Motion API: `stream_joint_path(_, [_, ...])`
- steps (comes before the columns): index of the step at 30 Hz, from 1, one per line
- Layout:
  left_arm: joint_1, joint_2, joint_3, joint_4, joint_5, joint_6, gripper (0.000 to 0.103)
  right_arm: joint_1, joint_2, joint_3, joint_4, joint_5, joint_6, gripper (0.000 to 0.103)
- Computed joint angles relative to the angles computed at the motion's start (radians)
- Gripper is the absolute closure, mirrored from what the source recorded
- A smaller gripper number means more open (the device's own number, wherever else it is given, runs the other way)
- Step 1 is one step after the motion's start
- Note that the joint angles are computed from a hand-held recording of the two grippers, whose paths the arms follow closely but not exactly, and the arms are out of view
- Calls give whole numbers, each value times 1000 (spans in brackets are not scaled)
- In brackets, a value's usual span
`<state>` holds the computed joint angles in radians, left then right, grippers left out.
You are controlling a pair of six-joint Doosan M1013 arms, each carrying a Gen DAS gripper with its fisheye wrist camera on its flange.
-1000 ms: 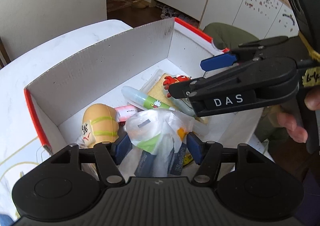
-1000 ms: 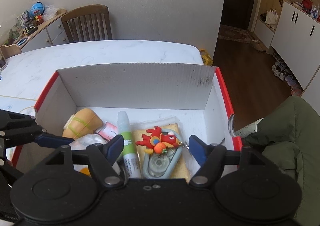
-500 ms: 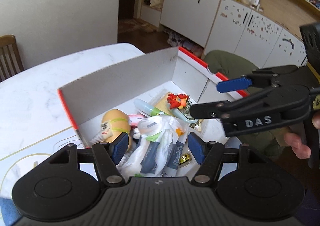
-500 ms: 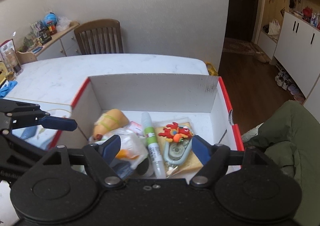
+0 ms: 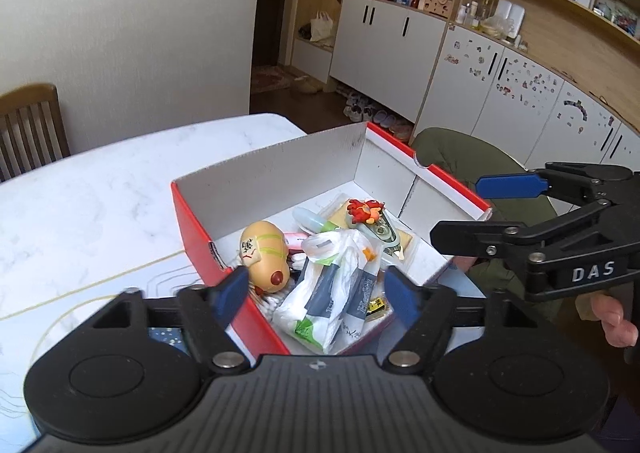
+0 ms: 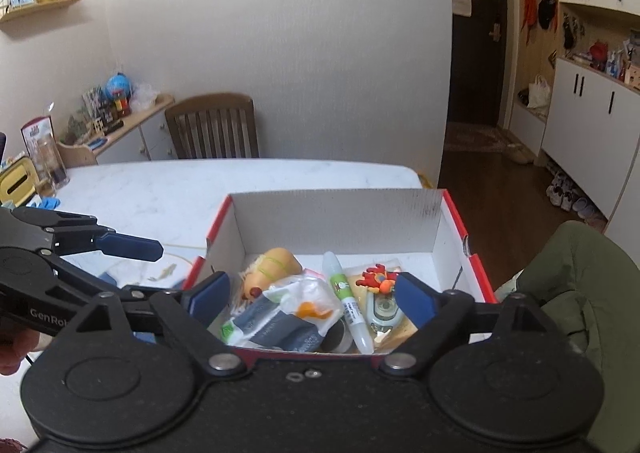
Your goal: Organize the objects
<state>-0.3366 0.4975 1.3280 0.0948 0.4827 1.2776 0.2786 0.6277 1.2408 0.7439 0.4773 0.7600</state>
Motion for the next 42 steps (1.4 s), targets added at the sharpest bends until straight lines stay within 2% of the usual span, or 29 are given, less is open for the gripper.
stream_joint_path(5, [-7,-23,31,30,-24,4,20,1,-30,54,110,-42,-77,2])
stream_joint_path(7, [-8,-31,42,35,-32,0,15,4,-42,74,141,-64,-110,1])
stream_joint_path(9, [-10,-40,55,47,-45,-13,2,7,-51,90,161,-79,-131,1])
stream_joint_path(10, [-10,-44,61,55,-52,-22,1,8,-55,97,168,-84,-137,1])
stream_joint_path(21, [-4,-85,117,33,-122,-30,1,22,-100,168,272,-140,-240,0])
stream_joint_path(27, [-16,-100,135,138,-119,-101,1,26,-111,185,258,-154,-202,0])
stream_joint_path(30, [-17,-106,144,126,-127,-76,1,29,-113,192,235,-163,-174,0])
stream_joint_path(37, [-21,-108,148,167,-121,-109,1,35,-121,209,225,-176,-155,0])
stream_joint_path(42, [-16,-105,147,124,-112,-82,1,35,-124,213,196,-182,-110,0])
